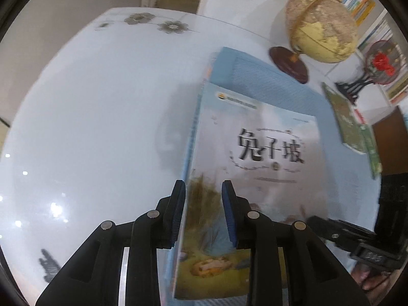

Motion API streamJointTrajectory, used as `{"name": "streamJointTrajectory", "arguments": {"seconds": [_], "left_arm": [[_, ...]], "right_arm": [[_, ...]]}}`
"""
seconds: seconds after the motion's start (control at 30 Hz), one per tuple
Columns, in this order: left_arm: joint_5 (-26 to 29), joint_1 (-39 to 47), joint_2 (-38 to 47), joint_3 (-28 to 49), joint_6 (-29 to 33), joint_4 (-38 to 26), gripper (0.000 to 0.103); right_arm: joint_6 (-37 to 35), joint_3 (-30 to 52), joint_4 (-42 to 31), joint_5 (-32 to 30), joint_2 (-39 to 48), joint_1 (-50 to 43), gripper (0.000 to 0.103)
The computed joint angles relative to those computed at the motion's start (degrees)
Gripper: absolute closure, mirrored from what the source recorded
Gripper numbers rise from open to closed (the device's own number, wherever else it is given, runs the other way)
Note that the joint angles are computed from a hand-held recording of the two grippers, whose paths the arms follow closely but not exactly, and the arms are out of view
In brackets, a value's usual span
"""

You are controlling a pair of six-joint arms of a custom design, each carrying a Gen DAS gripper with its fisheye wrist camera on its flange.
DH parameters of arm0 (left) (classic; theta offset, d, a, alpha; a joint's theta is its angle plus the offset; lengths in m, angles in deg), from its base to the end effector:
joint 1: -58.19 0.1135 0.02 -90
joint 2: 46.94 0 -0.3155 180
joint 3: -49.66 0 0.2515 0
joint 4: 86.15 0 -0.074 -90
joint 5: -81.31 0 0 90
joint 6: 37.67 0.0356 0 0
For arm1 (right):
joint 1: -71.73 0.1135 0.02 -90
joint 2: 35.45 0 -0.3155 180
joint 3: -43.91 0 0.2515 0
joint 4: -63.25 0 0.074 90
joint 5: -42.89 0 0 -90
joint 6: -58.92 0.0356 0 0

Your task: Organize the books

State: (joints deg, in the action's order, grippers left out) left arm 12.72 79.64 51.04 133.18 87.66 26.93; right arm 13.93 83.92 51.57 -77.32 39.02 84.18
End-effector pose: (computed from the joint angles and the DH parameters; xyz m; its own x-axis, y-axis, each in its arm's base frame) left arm 0.3057 0.1062 0.2572 -0.9182 0.2177 -0.3310 0.2959 0.9323 -0.2078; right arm 0.2066 0.0639 0.1996 -0.8703 0.4338 -0.2333 0.1255 0.6534 0.7465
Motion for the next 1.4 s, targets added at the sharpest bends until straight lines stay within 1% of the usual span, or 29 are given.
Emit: {"name": "streamJointTrajectory", "arguments": {"seconds": [0.1,0.13,0.17,0.2,0.23,0.27,0.3,0.33,0.37,0.43,0.5,0.57,0.6,0.63,0.67,0.7,0.8,0.83,0.97,1.07,1.17,1.2,1.27,1.33,1.4], "left_arm": [[-1.07,0.58,-0.43,0.62,-2.28,0.69,0.076],[-1.58,0.55,-0.83,0.65,-2.84,1.11,0.076],[-2.06,0.61,-1.5,0.88,-3.45,1.37,0.075],[-2.22,0.62,-2.04,1.11,-3.92,1.31,0.073],[-2.26,0.41,-2.53,1.59,-4.64,1.09,0.071],[-2.12,0.18,-2.9,2.15,-5.11,0.61,0.07],[-1.96,-0.35,-3.18,2.88,-5.62,-0.07,0.07],[-2.01,-1.19,-3.62,3.53,-6.46,-0.62,0.064],[-2.48,-2.19,-4.04,3.85,-7.55,-0.61,0.052],[-2.96,-5.18,-5.91,3.79,-10.33,0.43,0.04],[-3.06,-8.87,-7.86,3.41,-12.67,1.39,0.04],[-4.15,-14.2,-9.41,3.0,-15.93,2.13,0.035],[-4.31,-17.28,-10.0,2.64,-18.0,2.78,0.035],[-4.58,-20.89,-10.47,2.16,-20.47,3.59,0.035],[-4.94,-23.44,-10.8,1.7,-22.24,4.2,0.035],[-5.49,-26.87,-10.91,1.31,-24.44,4.92,0.035],[-7.58,-38.79,-10.47,-0.23,-32.57,7.82,0.035],[-7.69,-41.09,-10.39,-0.59,-34.07,8.41,0.035],[-10.2,-56.12,-7.48,-1.96,-44.02,13.83,0.035],[-10.77,-66.73,-2.19,-0.77,-51.56,18.84,0.035],[-10.4,-74.16,2.54,0.46,-56.91,24.63,0.035],[-10.04,-76.51,5.31,2.22,-58.54,26.11,0.035],[-9.26,-79.98,10.09,5.5,-61.43,28.16,0.035],[-8.02,-82.89,15.05,9.5,-64.11,29.57,0.035],[-7.74,-85.24,19.07,13.27,-65.94,30.45,0.035]], "right_arm": [[1.41,0.58,-0.77,-1.55,0.46,-1.27,0.081],[1.3,1.19,-2.09,-1.64,0.26,-1.69,0.076],[0.99,1.65,-3.23,-1.62,-0.18,-2.12,0.068],[0.75,2.28,-4.54,-1.31,-0.91,-2.41,0.063],[-0.04,2.86,-6.21,-1.14,-2.01,-3.27,0.052],[-0.83,3.18,-7.48,-0.88,-3.4,-4.29,0.043],[-1.49,3.38,-8.76,-0.52,-5.1,-5.29,0.04],[-2.92,3.84,-10.83,-0.5,-6.67,-7.17,0.034],[-4.71,4.4,-12.98,-0.84,-7.72,-9.48,0.03],[-9.14,4.72,-16.33,-3.26,-9.62,-16.1,0.03],[-14.85,5.18,-19.85,-6.47,-10.25,-24.35,0.03],[-22.78,6.31,-24.81,-9.57,-9.51,-34.39,0.03],[-26.54,6.82,-26.9,-11.01,-8.88,-39.27,0.03],[-32.31,7.83,-29.92,-13.13,-7.16,-46.39,0.03],[-36.2,8.72,-32.16,-14.25,-5.81,-50.76,0.03],[-41.85,10.21,-35.16,-15.49,-3.28,-56.72,0.03],[-55.16,14.74,-42.13,-17.73,3.61,-70.01,0.03],[-60.86,17.2,-44.79,-17.72,6.86,-74.96,0.03],[-74.07,26.11,-48.9,-14.73,16.04,-86.48,0.03],[-79.96,33.0,-47.65,-11.65,22.62,-92.39,0.03],[-83.11,39.11,-43.23,-7.7,28.88,-95.26,0.03],[-84.16,41.97,-42.17,-6.96,31.82,-96.29,0.03],[-84.75,46.85,-41.06,-6.29,36.54,-97.55,0.03],[-83.76,52.12,-40.33,-5.08,41.54,-98.01,0.03],[-83.02,59.52,-42.48,-4.8,47.71,-98.38,0.03]]}}
